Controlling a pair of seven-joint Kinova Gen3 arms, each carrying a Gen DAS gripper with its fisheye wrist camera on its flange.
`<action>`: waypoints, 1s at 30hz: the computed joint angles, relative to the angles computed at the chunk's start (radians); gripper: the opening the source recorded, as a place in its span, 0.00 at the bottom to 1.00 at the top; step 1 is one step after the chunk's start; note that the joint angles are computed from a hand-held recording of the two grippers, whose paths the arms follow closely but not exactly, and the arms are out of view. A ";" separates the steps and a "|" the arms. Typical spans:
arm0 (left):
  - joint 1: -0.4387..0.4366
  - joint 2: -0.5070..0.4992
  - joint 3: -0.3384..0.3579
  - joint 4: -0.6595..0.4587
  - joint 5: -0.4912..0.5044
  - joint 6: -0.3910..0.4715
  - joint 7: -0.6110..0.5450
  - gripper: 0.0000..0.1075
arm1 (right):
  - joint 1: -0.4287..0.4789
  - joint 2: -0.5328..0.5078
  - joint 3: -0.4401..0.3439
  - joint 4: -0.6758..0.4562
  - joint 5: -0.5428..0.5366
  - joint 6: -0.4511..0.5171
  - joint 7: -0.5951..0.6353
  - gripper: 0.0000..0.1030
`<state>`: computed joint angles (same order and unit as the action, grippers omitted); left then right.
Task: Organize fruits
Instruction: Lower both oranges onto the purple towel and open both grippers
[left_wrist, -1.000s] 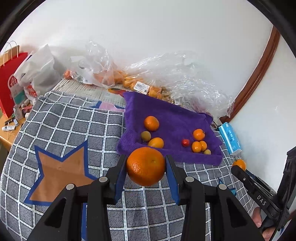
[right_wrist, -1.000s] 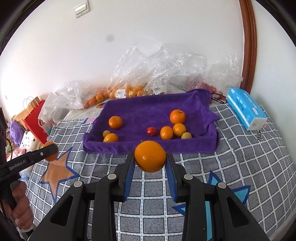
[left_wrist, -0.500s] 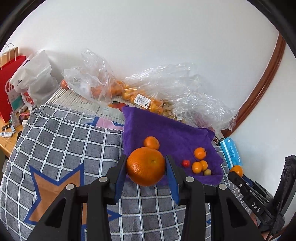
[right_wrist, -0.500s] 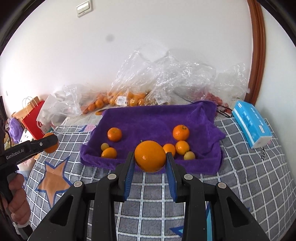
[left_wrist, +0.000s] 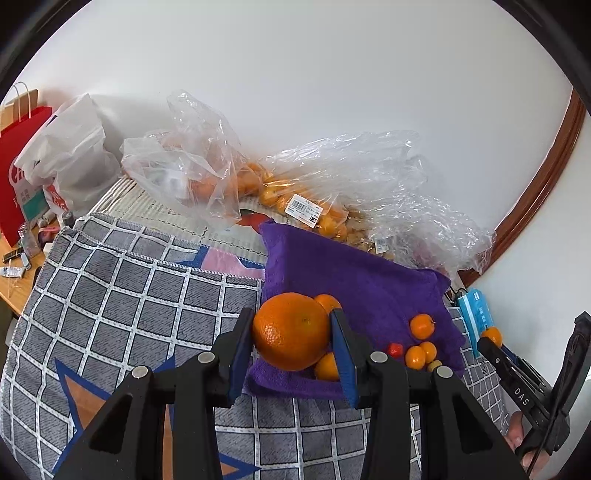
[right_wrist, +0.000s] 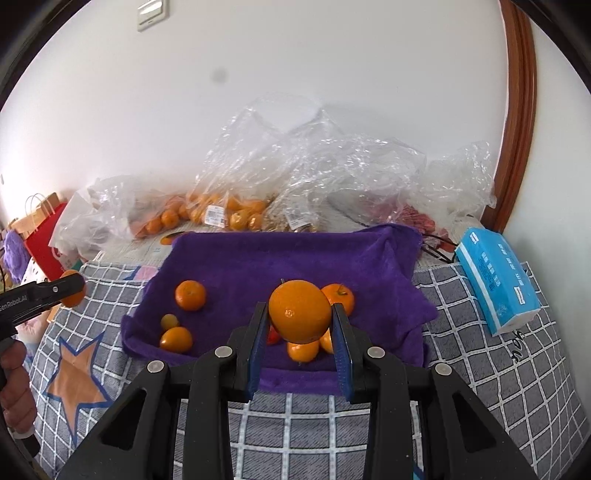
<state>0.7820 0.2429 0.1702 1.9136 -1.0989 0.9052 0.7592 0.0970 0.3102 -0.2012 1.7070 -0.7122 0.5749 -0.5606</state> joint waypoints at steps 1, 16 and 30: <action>-0.006 0.003 -0.002 -0.001 0.000 -0.008 -0.005 0.36 | -0.005 0.012 0.007 -0.011 0.007 -0.002 -0.010 0.32; -0.037 0.053 -0.060 0.015 -0.092 -0.169 0.016 0.36 | -0.038 0.193 -0.036 -0.132 0.113 0.003 -0.135 0.32; -0.053 0.154 -0.130 -0.057 -0.062 -0.339 -0.080 0.36 | -0.026 0.256 -0.083 -0.149 0.177 -0.013 -0.180 0.32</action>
